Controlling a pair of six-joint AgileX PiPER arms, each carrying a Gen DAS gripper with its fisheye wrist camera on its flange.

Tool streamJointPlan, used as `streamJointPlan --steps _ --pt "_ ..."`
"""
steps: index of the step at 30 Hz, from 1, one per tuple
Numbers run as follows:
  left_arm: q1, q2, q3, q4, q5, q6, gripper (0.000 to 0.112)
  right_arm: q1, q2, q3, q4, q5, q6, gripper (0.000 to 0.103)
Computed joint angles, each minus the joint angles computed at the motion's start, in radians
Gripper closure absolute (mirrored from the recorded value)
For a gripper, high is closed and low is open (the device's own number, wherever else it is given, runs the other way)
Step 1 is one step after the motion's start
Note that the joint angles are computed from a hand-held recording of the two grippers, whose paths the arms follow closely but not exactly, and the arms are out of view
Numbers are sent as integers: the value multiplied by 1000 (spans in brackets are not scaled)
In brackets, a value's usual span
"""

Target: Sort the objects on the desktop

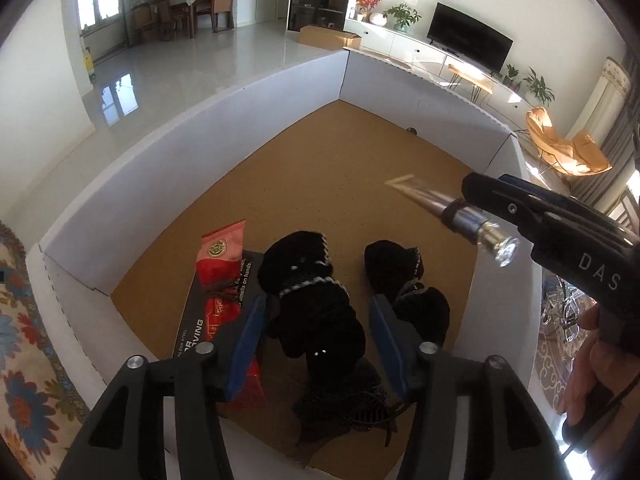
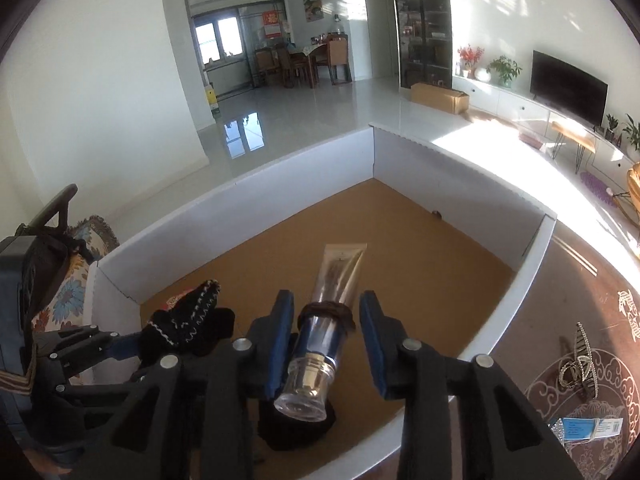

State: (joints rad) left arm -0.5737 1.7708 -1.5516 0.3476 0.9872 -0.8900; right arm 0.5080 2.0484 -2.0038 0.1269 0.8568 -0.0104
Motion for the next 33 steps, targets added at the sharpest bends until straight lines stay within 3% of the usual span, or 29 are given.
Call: streamJointPlan --steps 1,2,3,5,8,12,14,15,19,23,27,33 --pt "-7 -5 9 17 -1 -13 48 -1 18 -14 -9 14 19 43" --pt "-16 -23 29 45 -18 -36 46 -6 7 11 -7 -3 26 42" --pt "-29 -35 43 76 -22 -62 44 -14 -27 77 10 -54 20 42" --pt "-66 -59 54 128 -8 -108 43 -55 -109 221 102 -144 -47 31" --pt "-149 -94 55 180 -8 -165 43 -107 -272 469 183 -276 -152 24" --pt "-318 -99 -6 243 10 -211 39 -211 -510 777 279 -372 -308 17" --pt "-408 -60 -67 275 25 -222 15 -296 -646 948 343 -401 -408 15" --pt "-446 -31 -101 292 31 -225 10 -355 -715 1023 370 -394 -457 13" --pt "-522 147 -260 242 75 -163 9 -601 -907 1260 371 -326 -596 8" --pt "-510 342 -417 80 103 -100 9 -859 -951 1398 461 -245 -863 8" --pt "-531 445 -472 88 150 -124 9 -1020 -949 1437 541 -185 -1012 8" --pt "-547 449 -433 136 142 -169 9 -970 -917 1451 536 -241 -945 8"
